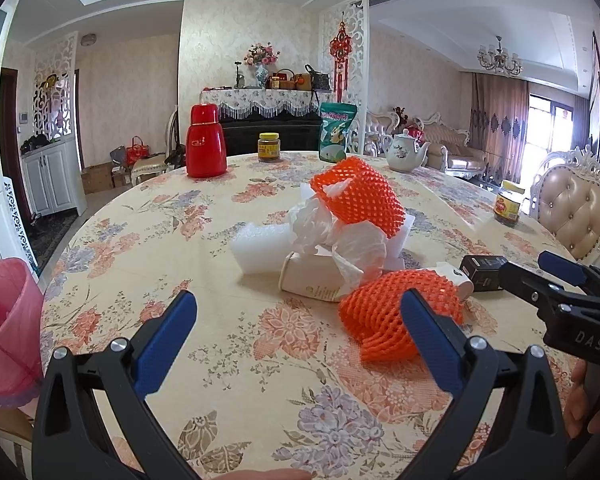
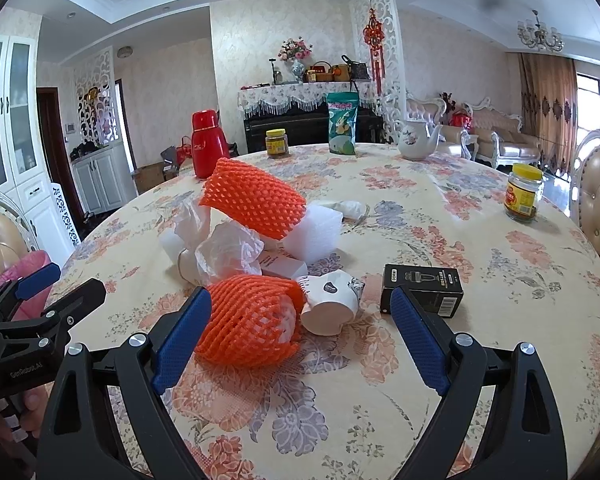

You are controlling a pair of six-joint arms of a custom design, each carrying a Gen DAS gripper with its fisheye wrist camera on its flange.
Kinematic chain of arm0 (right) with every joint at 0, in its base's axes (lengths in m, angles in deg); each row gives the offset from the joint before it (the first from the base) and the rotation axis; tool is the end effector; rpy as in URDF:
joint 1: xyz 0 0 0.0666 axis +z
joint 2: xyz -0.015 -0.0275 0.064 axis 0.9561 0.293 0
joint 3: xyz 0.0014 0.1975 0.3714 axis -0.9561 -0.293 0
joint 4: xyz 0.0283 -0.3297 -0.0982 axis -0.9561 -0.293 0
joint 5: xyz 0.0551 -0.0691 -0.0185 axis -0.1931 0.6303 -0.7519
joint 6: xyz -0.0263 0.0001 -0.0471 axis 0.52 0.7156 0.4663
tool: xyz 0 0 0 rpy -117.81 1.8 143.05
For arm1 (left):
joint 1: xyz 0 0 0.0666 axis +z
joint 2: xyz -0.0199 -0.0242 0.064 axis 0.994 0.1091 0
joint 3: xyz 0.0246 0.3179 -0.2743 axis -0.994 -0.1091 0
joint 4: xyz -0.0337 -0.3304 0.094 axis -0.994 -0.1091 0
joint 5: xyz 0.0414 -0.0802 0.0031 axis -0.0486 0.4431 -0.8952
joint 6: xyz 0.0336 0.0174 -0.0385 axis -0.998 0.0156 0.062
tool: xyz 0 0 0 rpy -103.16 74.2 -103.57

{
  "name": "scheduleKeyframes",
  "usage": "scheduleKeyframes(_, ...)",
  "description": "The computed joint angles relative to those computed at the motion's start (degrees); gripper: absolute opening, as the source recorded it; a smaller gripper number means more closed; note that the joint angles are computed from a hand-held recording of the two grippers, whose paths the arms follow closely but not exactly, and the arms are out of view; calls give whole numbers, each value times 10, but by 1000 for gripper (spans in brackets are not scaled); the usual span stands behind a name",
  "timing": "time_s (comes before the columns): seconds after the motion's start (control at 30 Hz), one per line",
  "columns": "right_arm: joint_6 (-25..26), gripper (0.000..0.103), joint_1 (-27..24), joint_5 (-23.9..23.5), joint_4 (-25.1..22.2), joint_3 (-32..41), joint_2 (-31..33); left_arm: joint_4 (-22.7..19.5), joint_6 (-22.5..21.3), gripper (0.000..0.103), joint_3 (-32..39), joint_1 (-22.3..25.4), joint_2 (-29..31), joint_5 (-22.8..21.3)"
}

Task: Collect trash

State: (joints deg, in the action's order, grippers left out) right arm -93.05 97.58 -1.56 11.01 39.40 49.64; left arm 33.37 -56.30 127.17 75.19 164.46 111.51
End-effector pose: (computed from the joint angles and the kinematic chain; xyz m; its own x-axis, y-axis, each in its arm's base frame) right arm 0.5190 0.2106 0.2955 -0.3683 0.3106 -0.8763 0.4923 0.8647 0.0995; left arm 0.6461 -0.1153 0.3035 -0.3451 0.2745 -0.8975 0.6580 0.7527 -0.0229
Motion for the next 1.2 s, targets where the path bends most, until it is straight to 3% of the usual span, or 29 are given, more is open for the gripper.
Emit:
scheduleKeyframes(0.53, -4, 86, -5, -13, -28, 22, 17, -23, -4, 99, 24, 1, 13, -5)
scheduleKeyframes(0.8, -15, 86, -15, -46, -51, 39, 35, -34, 8, 99, 50, 7, 31, -18)
scheduleKeyframes(0.93, -23, 86, -25, -87, -68, 56, 49, -63, 7, 99, 85, 9, 50, -31)
scheduleKeyframes(1.03, -15, 86, -27, -101, -89, 85, 67, -55, 14, 99, 97, 13, 58, -47)
scheduleKeyframes(1.2, 4, 86, -33, -127, -131, 150, 106, -100, 35, 99, 158, 26, 91, -44)
